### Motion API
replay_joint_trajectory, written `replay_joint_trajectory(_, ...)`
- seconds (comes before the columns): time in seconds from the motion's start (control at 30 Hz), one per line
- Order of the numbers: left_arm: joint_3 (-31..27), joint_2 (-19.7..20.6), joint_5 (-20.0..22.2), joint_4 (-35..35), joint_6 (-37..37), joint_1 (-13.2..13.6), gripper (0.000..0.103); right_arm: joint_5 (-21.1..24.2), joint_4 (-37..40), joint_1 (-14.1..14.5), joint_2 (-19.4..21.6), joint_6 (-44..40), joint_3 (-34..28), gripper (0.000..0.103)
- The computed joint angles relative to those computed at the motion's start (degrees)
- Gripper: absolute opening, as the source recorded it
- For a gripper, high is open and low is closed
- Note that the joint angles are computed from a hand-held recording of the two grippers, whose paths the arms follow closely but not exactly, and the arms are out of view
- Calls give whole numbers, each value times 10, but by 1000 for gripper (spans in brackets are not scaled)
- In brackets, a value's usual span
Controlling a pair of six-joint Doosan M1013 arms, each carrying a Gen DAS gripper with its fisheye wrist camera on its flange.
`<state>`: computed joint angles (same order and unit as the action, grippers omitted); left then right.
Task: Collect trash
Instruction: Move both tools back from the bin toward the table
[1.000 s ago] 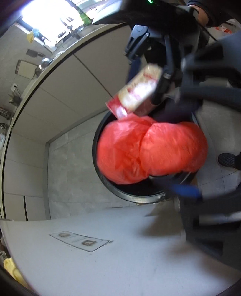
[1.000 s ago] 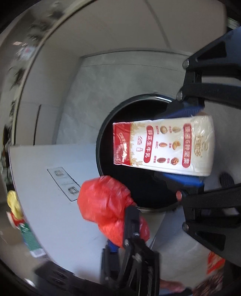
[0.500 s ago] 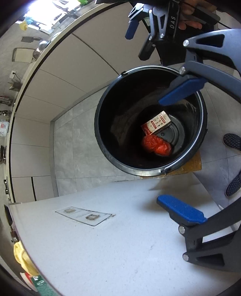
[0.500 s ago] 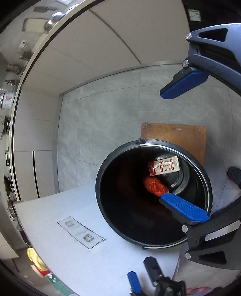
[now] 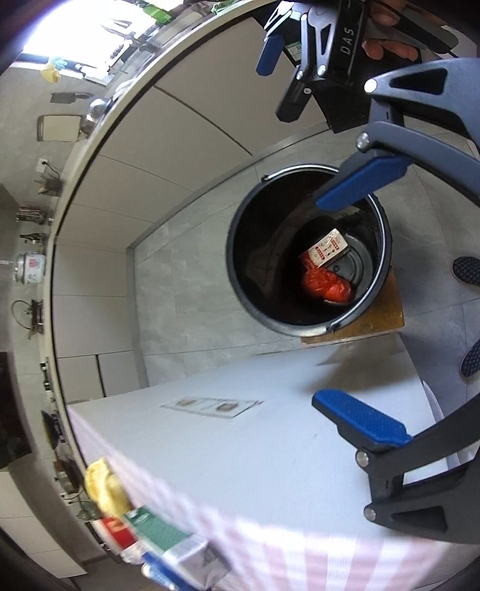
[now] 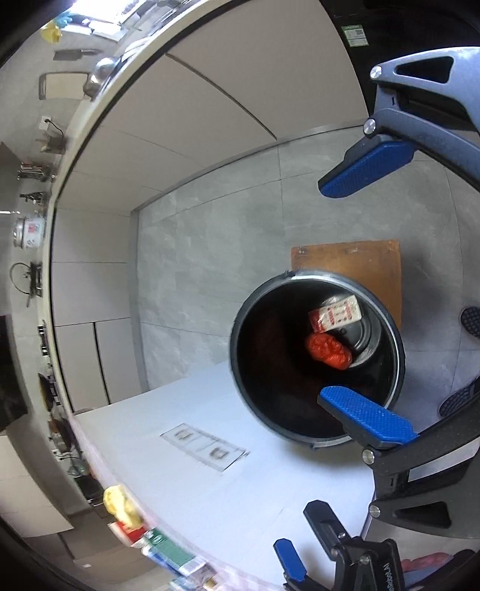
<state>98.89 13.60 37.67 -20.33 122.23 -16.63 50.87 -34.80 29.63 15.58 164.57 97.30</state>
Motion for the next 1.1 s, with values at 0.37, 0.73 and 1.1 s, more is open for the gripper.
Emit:
replay_joint_trajectory(0.37, -13, -24, 17, -81, 79, 62, 99, 84, -58, 58, 21, 59, -74, 103)
replay_joint_trajectory(0.73, -21, -30, 2, -111, 93, 130, 99, 82, -87, 96, 72, 44, -167, 103)
replay_joint_trajectory(1.1, -28, -25, -36, -119, 73, 199, 98, 42, -108, 118, 120, -46, -256, 103)
